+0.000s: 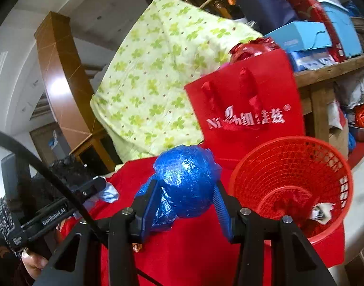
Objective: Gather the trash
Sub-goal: 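Drop the white tissue and blue bag into the red basket with both tools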
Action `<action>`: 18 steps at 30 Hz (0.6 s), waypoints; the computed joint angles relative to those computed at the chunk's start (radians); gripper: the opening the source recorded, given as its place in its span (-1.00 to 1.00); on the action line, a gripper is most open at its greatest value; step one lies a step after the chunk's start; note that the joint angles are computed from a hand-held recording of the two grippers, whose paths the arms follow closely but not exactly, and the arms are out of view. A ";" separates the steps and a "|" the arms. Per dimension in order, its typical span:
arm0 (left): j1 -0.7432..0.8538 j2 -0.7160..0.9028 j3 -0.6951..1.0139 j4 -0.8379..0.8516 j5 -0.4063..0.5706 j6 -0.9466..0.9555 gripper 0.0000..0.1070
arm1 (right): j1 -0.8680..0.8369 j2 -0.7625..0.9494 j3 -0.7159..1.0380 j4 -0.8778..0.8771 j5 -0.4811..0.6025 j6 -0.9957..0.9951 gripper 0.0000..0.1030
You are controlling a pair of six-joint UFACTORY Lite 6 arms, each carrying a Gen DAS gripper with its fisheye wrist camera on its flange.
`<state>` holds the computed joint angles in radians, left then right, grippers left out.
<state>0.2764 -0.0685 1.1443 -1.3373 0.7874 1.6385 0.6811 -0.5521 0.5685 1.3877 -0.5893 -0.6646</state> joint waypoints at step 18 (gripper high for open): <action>-0.357 0.079 0.096 0.058 -0.135 -0.198 -0.31 | -0.346 -0.435 -0.219 0.322 0.138 -0.367 -0.06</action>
